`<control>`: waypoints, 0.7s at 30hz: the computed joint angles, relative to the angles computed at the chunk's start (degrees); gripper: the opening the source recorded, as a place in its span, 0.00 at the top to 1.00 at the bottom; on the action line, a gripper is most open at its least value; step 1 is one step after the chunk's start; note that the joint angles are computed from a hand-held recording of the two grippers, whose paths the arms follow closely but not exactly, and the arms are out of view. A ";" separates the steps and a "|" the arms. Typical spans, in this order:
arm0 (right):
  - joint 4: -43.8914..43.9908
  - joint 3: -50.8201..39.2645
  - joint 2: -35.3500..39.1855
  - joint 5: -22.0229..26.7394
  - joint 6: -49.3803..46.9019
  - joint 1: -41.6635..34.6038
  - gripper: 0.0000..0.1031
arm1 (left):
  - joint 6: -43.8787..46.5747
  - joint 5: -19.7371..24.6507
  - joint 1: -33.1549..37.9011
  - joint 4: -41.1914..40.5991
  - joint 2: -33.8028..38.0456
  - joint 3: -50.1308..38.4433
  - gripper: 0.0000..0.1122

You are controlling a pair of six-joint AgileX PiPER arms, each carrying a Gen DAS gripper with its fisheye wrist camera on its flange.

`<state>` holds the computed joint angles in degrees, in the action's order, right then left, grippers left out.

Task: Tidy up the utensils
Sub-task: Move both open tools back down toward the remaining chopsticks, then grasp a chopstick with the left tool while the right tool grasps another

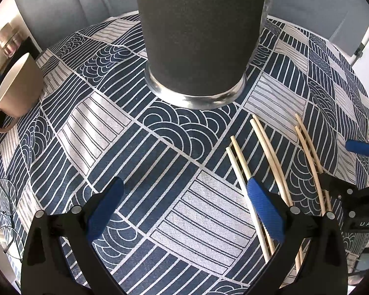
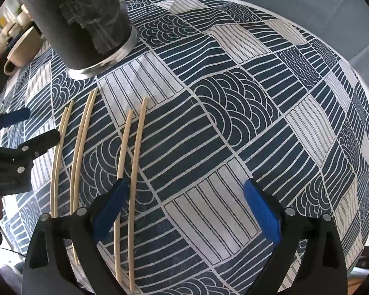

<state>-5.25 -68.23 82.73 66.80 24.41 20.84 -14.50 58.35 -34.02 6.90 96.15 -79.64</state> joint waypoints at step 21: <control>1.05 1.22 0.30 -1.83 -0.99 -2.17 0.08 | -8.63 1.94 -1.29 2.55 -0.15 -0.01 0.12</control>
